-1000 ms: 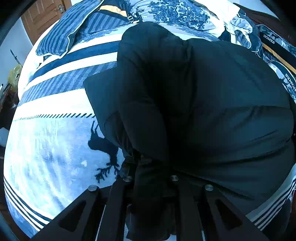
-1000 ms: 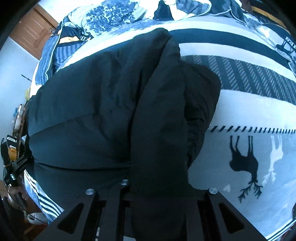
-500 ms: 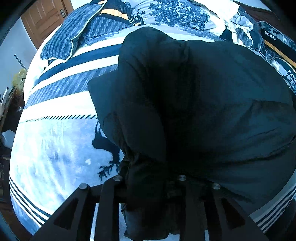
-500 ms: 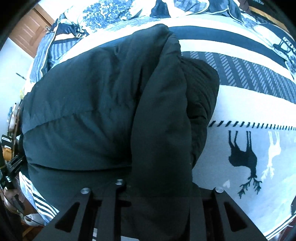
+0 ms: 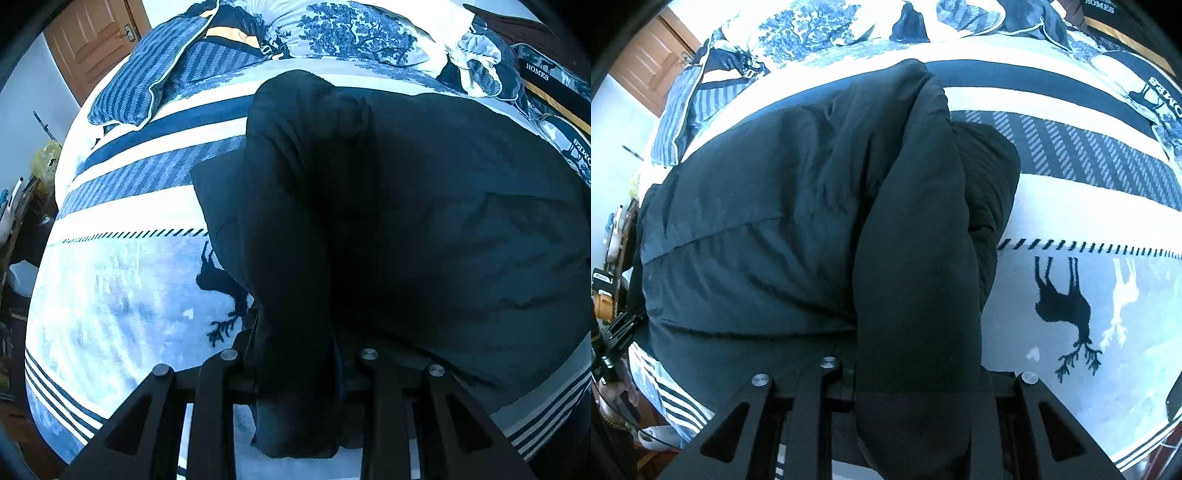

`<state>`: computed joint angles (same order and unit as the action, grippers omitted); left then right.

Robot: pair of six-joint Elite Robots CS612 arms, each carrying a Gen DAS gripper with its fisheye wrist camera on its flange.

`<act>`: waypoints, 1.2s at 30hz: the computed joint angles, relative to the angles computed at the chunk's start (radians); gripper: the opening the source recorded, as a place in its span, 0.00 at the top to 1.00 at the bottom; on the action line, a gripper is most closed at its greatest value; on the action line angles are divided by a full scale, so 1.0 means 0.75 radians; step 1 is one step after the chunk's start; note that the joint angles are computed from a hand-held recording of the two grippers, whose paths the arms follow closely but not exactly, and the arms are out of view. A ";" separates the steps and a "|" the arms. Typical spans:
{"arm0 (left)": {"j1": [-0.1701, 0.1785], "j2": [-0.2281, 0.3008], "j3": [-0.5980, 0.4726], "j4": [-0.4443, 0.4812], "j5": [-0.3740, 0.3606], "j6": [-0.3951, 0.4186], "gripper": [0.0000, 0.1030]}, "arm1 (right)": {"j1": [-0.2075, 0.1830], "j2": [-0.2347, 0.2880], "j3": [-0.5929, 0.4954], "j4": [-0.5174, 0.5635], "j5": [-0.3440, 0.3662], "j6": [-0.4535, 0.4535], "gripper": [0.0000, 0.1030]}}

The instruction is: Fold large clothes

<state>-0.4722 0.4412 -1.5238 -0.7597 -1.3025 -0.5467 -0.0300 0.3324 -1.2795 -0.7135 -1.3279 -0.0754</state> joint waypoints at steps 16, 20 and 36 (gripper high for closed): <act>-0.026 -0.005 -0.056 -0.011 0.088 0.007 0.41 | -0.013 -0.010 -0.118 0.059 0.008 -0.015 0.71; -0.041 -0.001 -0.095 -0.018 0.127 -0.016 0.35 | -0.020 -0.016 -0.158 0.055 0.042 -0.024 0.38; -0.133 0.022 -0.264 0.105 0.245 -0.126 0.13 | 0.007 0.015 -0.391 0.098 0.120 -0.073 0.04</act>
